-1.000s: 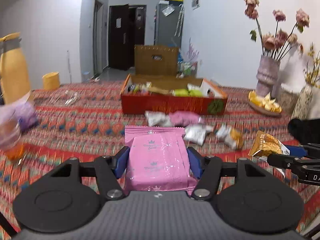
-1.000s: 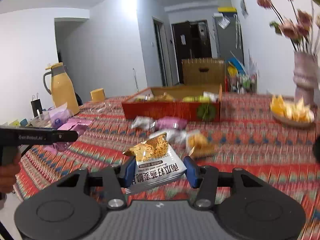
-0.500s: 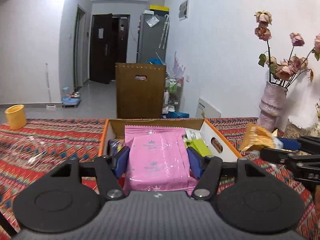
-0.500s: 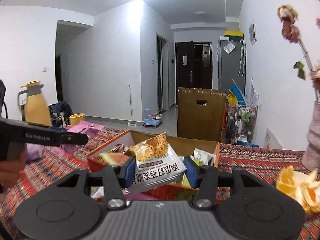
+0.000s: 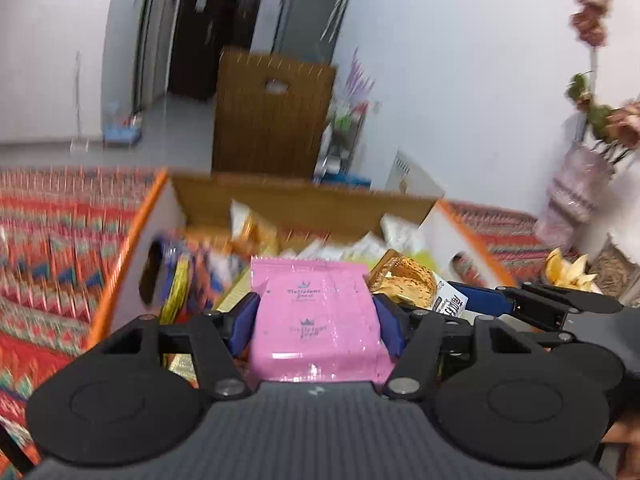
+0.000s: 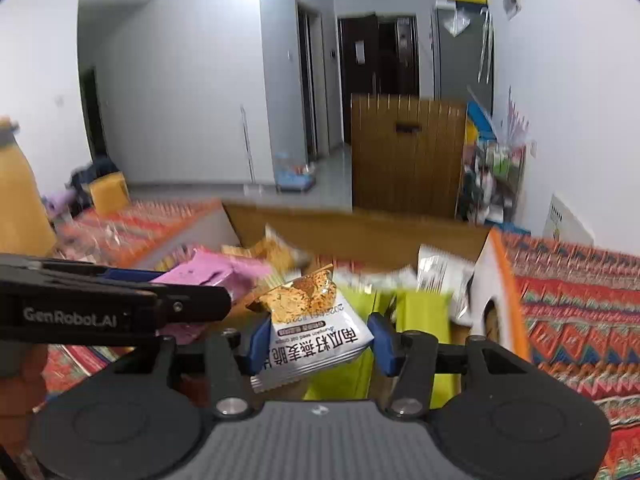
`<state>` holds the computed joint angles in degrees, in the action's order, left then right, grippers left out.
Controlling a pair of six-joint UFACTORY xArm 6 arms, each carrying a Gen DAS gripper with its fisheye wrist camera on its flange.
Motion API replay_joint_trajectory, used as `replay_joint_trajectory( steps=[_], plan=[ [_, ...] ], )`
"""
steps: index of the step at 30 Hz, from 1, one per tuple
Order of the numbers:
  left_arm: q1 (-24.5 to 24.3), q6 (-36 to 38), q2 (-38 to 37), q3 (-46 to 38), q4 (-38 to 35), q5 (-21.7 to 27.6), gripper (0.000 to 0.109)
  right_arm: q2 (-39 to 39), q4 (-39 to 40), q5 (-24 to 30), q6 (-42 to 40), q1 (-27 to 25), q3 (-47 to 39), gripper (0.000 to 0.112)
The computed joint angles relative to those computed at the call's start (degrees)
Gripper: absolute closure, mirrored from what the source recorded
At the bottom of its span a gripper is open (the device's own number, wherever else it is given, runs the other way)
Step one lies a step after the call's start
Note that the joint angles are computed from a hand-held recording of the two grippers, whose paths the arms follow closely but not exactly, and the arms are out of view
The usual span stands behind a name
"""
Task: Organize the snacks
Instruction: 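Carry the pink packet and cookie packet into the box and open both tools, then withdraw both tools from the box back toward the remaining snacks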
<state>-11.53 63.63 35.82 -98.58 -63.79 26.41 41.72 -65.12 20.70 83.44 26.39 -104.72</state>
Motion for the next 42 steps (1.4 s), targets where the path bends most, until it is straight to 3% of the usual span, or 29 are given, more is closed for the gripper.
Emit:
replay_joint_trajectory(
  steps=[2,4,7,9,11,16,21,24,27,30,42],
  plan=[
    [1.1,-6.8,3.6,-4.4,5.2,3.8,0.046,2.1,6.8,-3.2,-5.5,-0.6,-1.5,0.06],
    [2.1,-11.8,7.8,-10.0,8.6,7.8,0.046,2.8,8.5,-5.9,-5.8,-0.9,-1.5,0.061],
    [2.3,-7.8,8.8,-10.7,5.7,7.6,0.043,3.0,7.4,-6.1,-5.5,-1.0,-1.7,0.051],
    [2.4,-7.7,8.5,-10.6,5.7,8.0,0.041,2.8,6.8,-4.8,-4.6,-0.9,-1.7,0.037],
    [2.2,-8.0,8.0,-10.0,6.2,7.6,0.039,2.0,5.0,-4.3,-2.0,-0.6,-0.3,0.032],
    [1.3,-7.4,6.4,-7.9,6.2,4.7,0.024,0.3,4.6,-3.9,-2.7,-0.7,1.8,0.028],
    [2.3,-2.4,3.8,-6.0,1.6,7.1,0.016,-0.1,4.9,-4.4,-3.9,-0.9,1.8,0.022],
    [1.7,5.7,-0.4,-1.3,-3.9,3.5,0.012,-2.5,2.6,-2.5,-3.3,-0.4,3.5,0.022],
    [1.8,15.0,-5.8,4.3,-12.4,1.9,0.007,-7.8,-5.7,-0.4,4.7,0.2,8.2,0.017],
    [2.9,21.0,-12.4,10.5,-17.2,2.6,0.006,-14.6,-13.7,2.0,13.3,1.2,14.6,0.013],
    [9.5,40.6,-43.8,42.3,-28.2,6.6,0.006,-41.5,-22.3,19.6,23.3,14.0,40.6,0.009]
  ],
)
